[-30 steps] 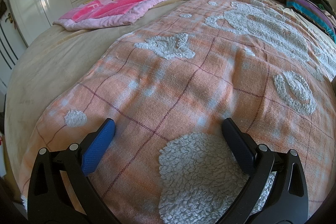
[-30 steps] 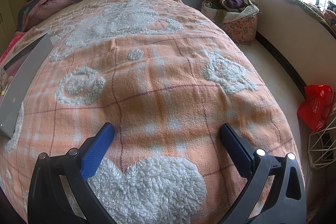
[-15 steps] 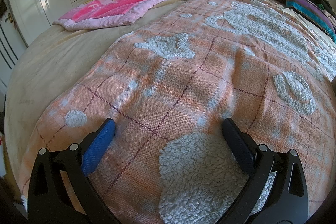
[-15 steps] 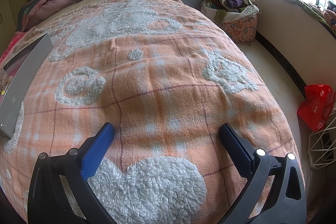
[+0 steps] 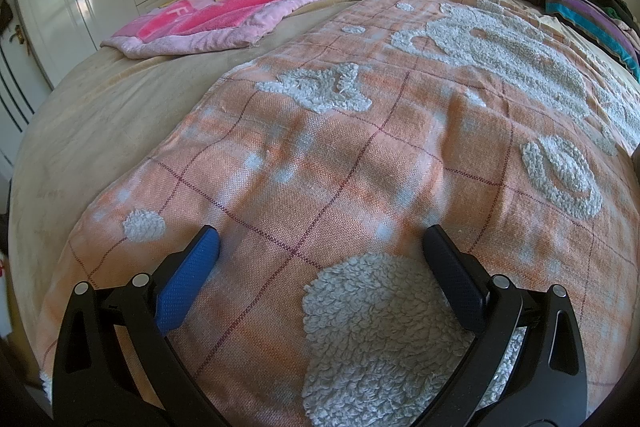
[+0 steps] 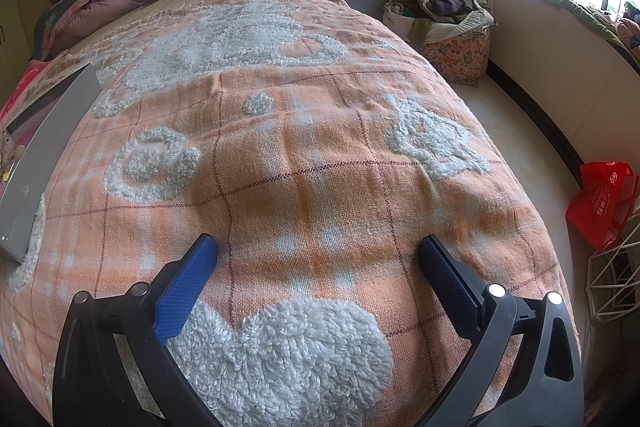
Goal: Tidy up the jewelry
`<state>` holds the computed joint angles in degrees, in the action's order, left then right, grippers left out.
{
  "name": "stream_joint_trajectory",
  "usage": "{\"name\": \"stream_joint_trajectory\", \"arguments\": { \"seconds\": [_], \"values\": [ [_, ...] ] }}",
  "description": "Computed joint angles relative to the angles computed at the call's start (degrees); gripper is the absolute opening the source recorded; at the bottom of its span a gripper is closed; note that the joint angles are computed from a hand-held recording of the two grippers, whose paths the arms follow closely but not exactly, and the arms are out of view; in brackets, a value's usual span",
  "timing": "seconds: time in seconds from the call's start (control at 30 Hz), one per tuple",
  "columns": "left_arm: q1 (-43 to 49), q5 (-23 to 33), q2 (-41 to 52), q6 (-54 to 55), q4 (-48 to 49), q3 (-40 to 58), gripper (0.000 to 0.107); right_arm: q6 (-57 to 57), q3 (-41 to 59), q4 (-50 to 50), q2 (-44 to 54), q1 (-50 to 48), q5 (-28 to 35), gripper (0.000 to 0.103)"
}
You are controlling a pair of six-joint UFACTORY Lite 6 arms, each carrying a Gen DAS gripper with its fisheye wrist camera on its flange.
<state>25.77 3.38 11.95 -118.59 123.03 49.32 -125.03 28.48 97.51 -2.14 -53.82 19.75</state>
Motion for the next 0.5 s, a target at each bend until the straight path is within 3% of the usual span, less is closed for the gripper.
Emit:
{"name": "stream_joint_trajectory", "arguments": {
  "seconds": [0.5],
  "values": [
    [0.0,0.0,0.0,-1.1,1.1,0.0,0.095,0.3,0.0,-0.1,-0.1,0.2,-0.1,0.099]
  ]
}}
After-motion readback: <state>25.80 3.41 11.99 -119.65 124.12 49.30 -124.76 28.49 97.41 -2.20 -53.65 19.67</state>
